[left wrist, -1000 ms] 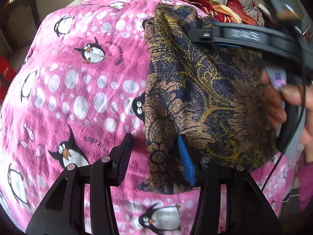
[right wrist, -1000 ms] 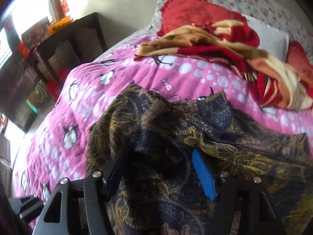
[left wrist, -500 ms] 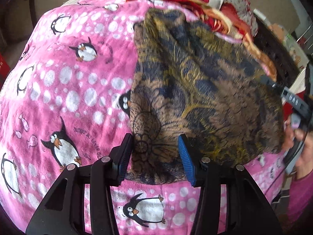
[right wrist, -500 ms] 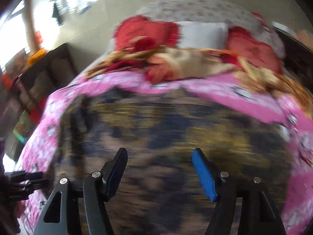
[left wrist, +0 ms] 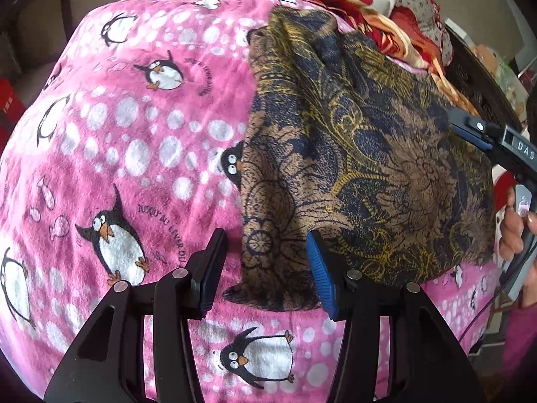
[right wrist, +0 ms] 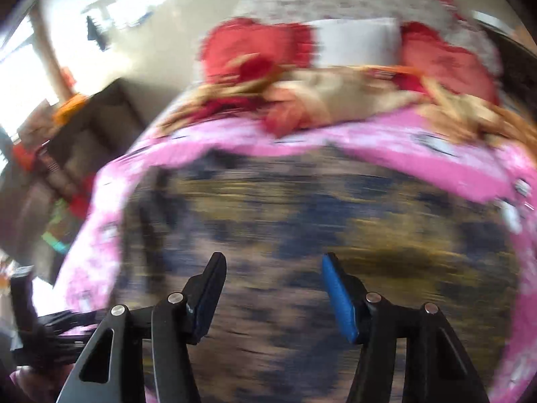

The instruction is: Fold small clothes

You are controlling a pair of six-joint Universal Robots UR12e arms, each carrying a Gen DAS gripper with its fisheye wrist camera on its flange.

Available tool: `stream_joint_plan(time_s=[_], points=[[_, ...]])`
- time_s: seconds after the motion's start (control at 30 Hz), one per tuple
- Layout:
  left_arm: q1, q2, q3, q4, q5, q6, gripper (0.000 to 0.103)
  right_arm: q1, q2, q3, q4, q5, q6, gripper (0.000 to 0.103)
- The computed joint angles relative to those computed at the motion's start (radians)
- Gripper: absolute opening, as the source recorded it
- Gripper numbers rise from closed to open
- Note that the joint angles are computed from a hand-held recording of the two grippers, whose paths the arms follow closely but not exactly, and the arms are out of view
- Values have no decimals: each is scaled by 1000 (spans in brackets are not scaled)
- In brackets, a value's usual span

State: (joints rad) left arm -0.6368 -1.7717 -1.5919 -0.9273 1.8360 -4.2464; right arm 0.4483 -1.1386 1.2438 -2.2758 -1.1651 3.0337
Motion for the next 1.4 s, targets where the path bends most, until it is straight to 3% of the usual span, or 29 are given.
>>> stream_joint_plan(time_s=[0.1,0.17,0.27,0.33,0.4,0.43,0.53,0.6,0.67,0.73,0.8,0.87,0.93,1.03,1.1,1.23,1.3,1.4], points=[[0,15,-26,32,-1,-27,48,45,44,-83,105,79,-47,60],[-1,23,-47,68,0,-32,49,80,78,-142,149,78,-69,82],[-2,39,-83,126,-13,-49,52,132,138,-239,203,32,-85,88],[-2,52,-119,203,-20,-68,62,166,186,-317,264,-26,-100,89],[-6,59,-138,243,-12,-81,63,203,237,-396,336,-115,-130,92],[-8,59,-139,241,-9,-76,63,226,262,-432,364,-199,-147,99],[-13,54,-128,213,1,-47,63,269,277,-421,304,-365,-213,103],[-13,55,-124,209,1,-41,63,276,263,-387,256,-393,-227,92],[-10,53,-121,215,-2,-37,63,267,241,-353,206,-396,-218,47],[-7,47,-110,210,1,-31,66,237,225,-352,235,-313,-212,20],[-8,40,-96,214,10,-16,66,192,205,-352,283,-158,-190,20],[-9,30,-79,226,24,2,66,161,186,-347,306,-57,-184,20],[-10,18,-59,236,39,17,73,139,169,-336,313,-1,-177,20],[-9,-4,-28,235,33,47,74,116,148,-314,313,62,-154,20],[-9,-12,-8,212,8,72,68,107,135,-296,300,79,-149,20],[-32,-34,39,164,38,98,42,95,122,-277,286,90,-157,20],[-41,-41,62,131,57,108,35,91,121,-279,283,84,-158,19],[-52,-51,91,107,75,122,35,87,124,-280,275,74,-165,19]])
